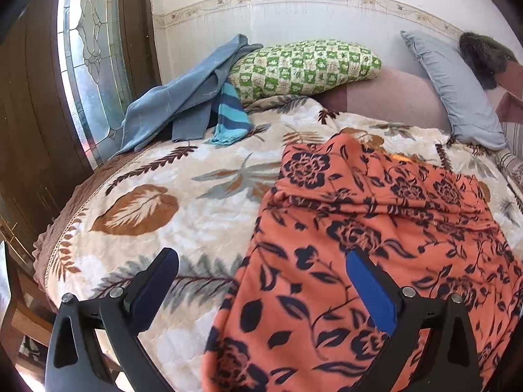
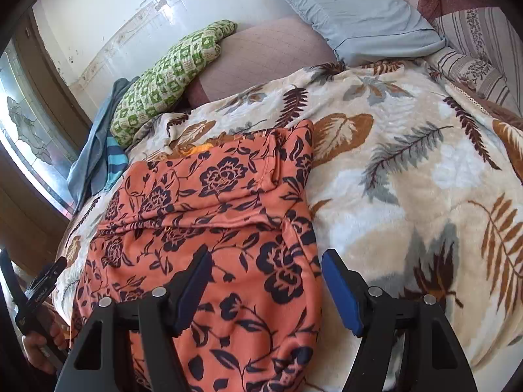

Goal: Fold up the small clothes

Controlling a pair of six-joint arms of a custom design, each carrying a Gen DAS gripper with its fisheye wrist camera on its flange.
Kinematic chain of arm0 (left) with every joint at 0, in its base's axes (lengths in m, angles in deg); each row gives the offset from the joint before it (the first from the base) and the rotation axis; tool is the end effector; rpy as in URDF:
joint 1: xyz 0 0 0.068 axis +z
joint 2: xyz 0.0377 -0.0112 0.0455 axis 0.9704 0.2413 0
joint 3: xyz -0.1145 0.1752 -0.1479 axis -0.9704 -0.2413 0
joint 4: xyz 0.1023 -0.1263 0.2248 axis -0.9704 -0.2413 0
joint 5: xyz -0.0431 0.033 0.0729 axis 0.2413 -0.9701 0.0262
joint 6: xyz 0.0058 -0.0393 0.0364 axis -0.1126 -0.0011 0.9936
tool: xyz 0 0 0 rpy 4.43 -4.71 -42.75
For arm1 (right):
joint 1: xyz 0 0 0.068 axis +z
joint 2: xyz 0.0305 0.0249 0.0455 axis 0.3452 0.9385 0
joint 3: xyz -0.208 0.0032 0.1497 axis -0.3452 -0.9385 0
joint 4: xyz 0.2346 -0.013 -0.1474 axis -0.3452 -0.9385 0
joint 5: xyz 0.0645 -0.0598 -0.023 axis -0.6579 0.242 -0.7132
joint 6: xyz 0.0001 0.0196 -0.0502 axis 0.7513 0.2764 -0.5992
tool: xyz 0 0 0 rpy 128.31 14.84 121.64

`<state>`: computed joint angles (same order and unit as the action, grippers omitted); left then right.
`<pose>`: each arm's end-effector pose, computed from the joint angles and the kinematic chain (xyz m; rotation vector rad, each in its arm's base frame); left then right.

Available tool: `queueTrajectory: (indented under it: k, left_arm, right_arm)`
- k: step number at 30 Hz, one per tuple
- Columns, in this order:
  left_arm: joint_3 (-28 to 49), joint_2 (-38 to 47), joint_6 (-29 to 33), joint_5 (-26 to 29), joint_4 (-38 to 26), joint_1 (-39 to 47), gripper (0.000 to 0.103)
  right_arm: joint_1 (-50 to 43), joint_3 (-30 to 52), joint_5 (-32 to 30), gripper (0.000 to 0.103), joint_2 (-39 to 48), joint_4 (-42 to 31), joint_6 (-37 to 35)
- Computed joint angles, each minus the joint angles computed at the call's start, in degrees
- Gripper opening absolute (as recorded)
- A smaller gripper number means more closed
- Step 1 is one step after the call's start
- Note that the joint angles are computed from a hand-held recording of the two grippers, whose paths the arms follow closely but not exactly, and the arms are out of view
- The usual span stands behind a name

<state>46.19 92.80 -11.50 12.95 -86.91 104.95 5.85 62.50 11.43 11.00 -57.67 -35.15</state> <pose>0.2038 0.0992 0.2936 0.0315 2.2561 0.0850 0.1766 -0.0327 0.2988 0.3447 2.3963 0.3828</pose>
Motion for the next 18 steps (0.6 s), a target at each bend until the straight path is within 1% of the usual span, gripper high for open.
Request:
queueTrajectory:
  k: [3, 5, 7, 10, 14, 16, 18]
  left_arm:
    - [0.72, 0.78, 5.18, 2.57, -3.16, 7.10, 0.102]
    - [1.95, 2.27, 7.69, 4.10, -5.58, 11.02, 0.102]
    - [3.25, 3.87, 10.35, 5.66, -8.24, 14.79, 0.102]
    - [4.10, 4.85, 14.65, 8.16, -11.76, 19.34, 0.102]
    - [4.09, 4.46, 22.54, 10.59, -18.09, 22.15, 0.102]
    - [2.81, 3.24, 25.44, 9.69, -19.52, 22.17, 0.102]
    - [2.07, 3.31, 26.49, 8.27, -20.64, 21.66, 0.102]
  right_arm:
    - [1.83, -0.33, -1.32, 0.073, -2.45, -5.81, -1.06]
    - [4.78, -0.70, -1.08, 0.073, -3.93, -9.32, -1.03]
    - [9.51, -0.89, 0.80, 0.073, -4.86, -12.35, 0.83]
    - [14.52, -1.57, -0.49, 0.073, -6.76, -15.62, 3.19]
    - [23.04, -2.41, 2.41, 0.073, -8.83, -18.41, 8.14]
    - [26.58, -3.27, 3.48, 0.073, -9.18, -19.14, 10.63]
    - [29.51, -4.41, 4.82, 0.073, -9.28, -18.98, 12.91]
